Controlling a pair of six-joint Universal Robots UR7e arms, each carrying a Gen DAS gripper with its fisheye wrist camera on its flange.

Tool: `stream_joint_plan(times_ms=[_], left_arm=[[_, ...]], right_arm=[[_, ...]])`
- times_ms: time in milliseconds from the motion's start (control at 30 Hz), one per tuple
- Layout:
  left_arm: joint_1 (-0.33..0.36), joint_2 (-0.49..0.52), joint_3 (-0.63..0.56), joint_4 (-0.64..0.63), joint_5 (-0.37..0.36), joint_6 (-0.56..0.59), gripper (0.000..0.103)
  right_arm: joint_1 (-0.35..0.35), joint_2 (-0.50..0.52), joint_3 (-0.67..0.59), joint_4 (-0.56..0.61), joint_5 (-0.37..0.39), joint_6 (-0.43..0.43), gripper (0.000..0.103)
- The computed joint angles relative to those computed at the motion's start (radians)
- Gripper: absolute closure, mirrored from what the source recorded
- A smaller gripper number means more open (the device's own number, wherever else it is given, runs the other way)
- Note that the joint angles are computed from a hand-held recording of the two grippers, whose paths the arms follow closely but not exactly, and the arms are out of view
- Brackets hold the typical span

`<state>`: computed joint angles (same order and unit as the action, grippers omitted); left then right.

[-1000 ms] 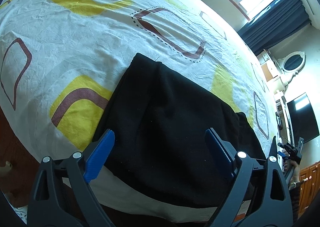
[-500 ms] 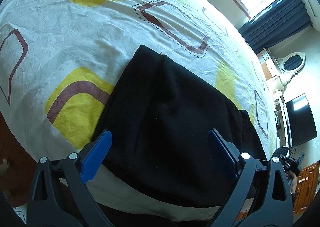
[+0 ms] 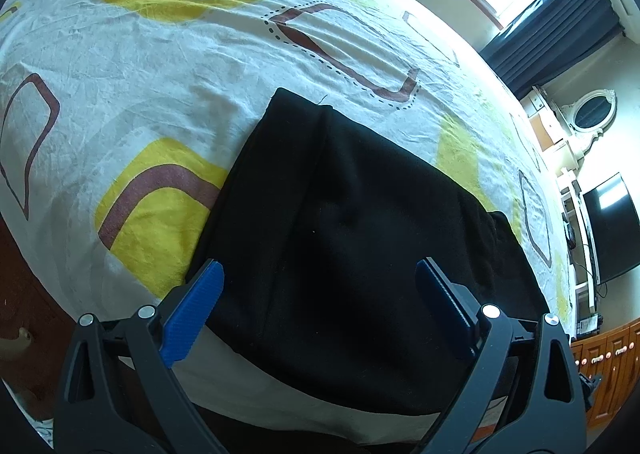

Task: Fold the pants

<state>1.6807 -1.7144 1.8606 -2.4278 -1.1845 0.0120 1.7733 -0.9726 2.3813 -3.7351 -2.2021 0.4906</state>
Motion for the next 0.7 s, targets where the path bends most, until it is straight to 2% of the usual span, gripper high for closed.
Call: stream_joint_plan(times_ms=[67, 100, 233, 333, 400, 533, 567, 600, 667, 700], left_arm=[[-0.004, 0.001, 0.004, -0.005, 0.012, 0.004, 0.007], [-0.007, 0.002, 0.005, -0.007, 0.021, 0.006, 0.007], [-0.017, 0.003, 0.01, -0.008, 0.046, 0.015, 0.006], [-0.014, 0.006, 0.011, -0.015, 0.045, 0.025, 0.004], [-0.015, 0.009, 0.012, -0.022, 0.053, 0.031, 0.003], [-0.021, 0.02, 0.016, -0.03, 0.105, 0.038, 0.003], [-0.019, 0.022, 0.014, -0.026, 0.111, 0.037, 0.003], [-0.014, 0.024, 0.011, -0.023, 0.106, 0.035, 0.003], [-0.004, 0.023, 0.008, -0.025, 0.088, 0.032, 0.003], [0.0, 0.024, 0.007, -0.026, 0.08, 0.029, 0.003]], right_arm=[[0.029, -0.02, -0.053, 0.092, -0.088, -0.062, 0.079], [0.027, -0.034, -0.075, 0.136, -0.107, -0.081, 0.079], [0.015, -0.079, -0.099, 0.148, -0.172, -0.088, 0.078], [-0.015, -0.097, -0.095, 0.152, -0.141, -0.123, 0.074], [-0.048, -0.098, -0.114, 0.203, -0.069, -0.169, 0.074], [-0.082, -0.052, -0.163, 0.223, -0.008, -0.27, 0.074], [-0.086, -0.039, -0.179, 0.221, -0.014, -0.29, 0.071], [-0.088, -0.028, -0.193, 0.217, -0.017, -0.31, 0.053], [-0.092, -0.001, -0.217, 0.171, -0.012, -0.36, 0.032], [-0.091, 0.008, -0.226, 0.156, -0.014, -0.383, 0.032]])
